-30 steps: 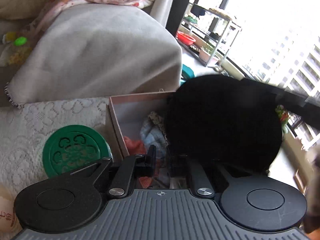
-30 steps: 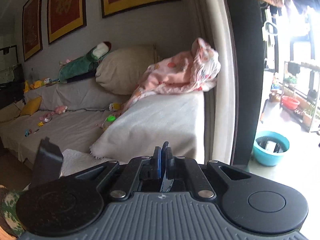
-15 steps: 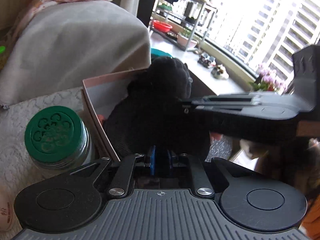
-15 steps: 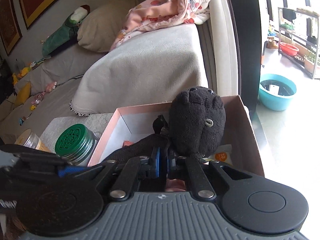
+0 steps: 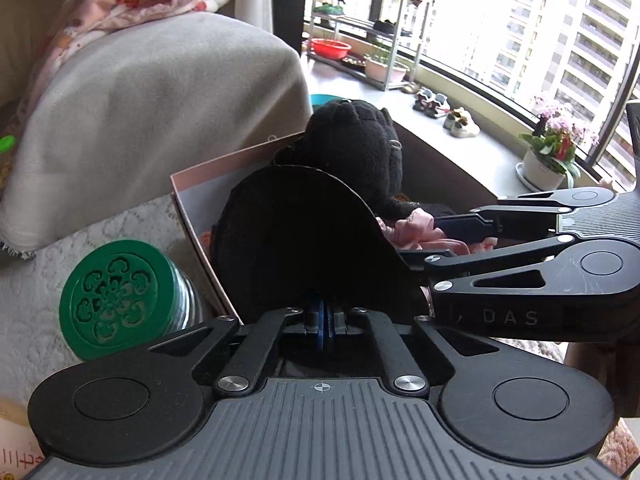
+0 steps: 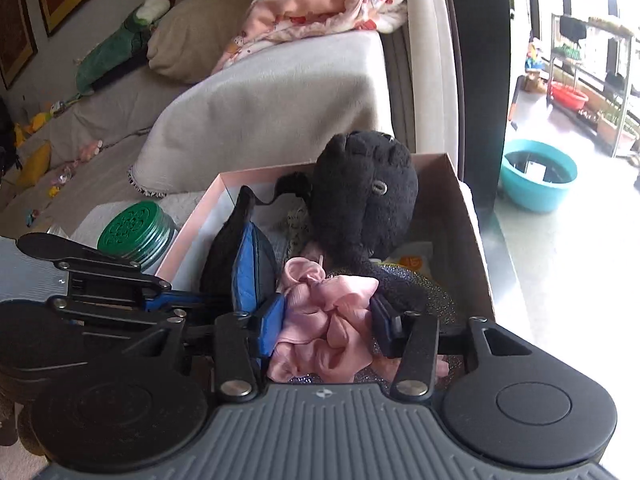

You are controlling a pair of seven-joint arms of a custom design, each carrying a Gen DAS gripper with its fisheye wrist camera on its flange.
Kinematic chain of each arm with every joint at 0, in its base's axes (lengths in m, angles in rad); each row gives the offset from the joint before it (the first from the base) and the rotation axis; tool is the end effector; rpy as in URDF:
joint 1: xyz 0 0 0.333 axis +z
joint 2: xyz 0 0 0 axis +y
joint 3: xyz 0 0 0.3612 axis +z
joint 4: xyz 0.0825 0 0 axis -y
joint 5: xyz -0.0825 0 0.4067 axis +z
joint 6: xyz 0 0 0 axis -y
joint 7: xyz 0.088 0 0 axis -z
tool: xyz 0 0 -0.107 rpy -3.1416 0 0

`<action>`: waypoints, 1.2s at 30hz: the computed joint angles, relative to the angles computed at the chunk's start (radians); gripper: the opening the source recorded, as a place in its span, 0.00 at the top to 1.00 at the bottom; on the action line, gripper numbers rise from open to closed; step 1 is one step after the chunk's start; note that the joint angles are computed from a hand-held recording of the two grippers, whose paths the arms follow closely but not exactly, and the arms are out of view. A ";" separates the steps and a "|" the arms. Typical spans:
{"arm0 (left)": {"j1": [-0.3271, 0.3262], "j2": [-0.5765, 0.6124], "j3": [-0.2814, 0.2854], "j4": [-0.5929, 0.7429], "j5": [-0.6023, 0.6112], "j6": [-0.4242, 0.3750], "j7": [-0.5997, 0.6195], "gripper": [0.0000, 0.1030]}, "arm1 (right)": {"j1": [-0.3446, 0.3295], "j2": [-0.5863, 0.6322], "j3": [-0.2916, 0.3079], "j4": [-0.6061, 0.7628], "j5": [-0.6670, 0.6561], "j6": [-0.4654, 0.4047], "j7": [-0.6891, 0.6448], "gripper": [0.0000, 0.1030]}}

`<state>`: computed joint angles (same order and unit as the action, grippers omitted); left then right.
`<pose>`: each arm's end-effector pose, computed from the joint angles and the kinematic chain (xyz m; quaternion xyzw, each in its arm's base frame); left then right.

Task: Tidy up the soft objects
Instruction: 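Lower the tape roll and eye mask into the pink box and open both tools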

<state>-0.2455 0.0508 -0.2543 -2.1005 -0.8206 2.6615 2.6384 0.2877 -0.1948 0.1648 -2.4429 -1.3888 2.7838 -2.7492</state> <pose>0.5463 -0.2721 0.4782 -0.2988 0.8849 -0.3504 0.0705 0.4181 0.2544 0.4343 -0.5431 0.7201 -0.2728 0.3348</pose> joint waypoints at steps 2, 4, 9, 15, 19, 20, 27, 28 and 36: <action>-0.001 0.013 0.002 0.013 0.019 0.013 -0.029 0.96 | -0.013 0.016 -0.016 0.017 -0.040 0.058 0.056 0.56; 0.005 0.013 0.001 0.020 0.003 -0.005 -0.036 0.95 | -0.020 0.022 -0.027 0.025 -0.049 0.090 0.057 0.56; 0.020 -0.031 0.011 0.016 -0.081 -0.064 0.039 0.92 | -0.033 -0.065 -0.015 -0.012 -0.061 0.100 0.033 0.48; 0.001 -0.002 0.008 0.073 -0.244 -0.044 0.064 0.92 | -0.065 -0.085 0.013 0.045 -0.112 -0.059 0.013 0.40; -0.020 0.045 -0.007 0.090 -0.081 -0.007 -0.083 0.92 | -0.077 0.050 -0.068 0.153 -0.021 0.067 -0.107 0.69; -0.021 0.049 -0.009 0.089 -0.051 -0.009 -0.099 0.92 | -0.076 0.067 -0.075 0.158 0.049 0.073 -0.179 0.74; -0.019 0.075 -0.030 0.092 0.005 0.038 -0.107 0.92 | -0.075 -0.029 -0.038 0.036 0.053 -0.038 -0.133 0.74; -0.019 0.079 -0.033 0.093 0.006 0.048 -0.110 0.92 | -0.080 -0.035 -0.040 0.026 0.046 -0.013 -0.119 0.74; 0.007 0.050 -0.045 0.070 -0.061 0.073 -0.083 0.89 | -0.068 -0.004 -0.019 0.042 0.017 -0.032 -0.074 0.71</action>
<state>-0.2387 0.1013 -0.2989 -2.0306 -0.8812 2.7343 2.5555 0.2199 -0.1991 0.1462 -2.4006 -1.3718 2.7522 -2.8233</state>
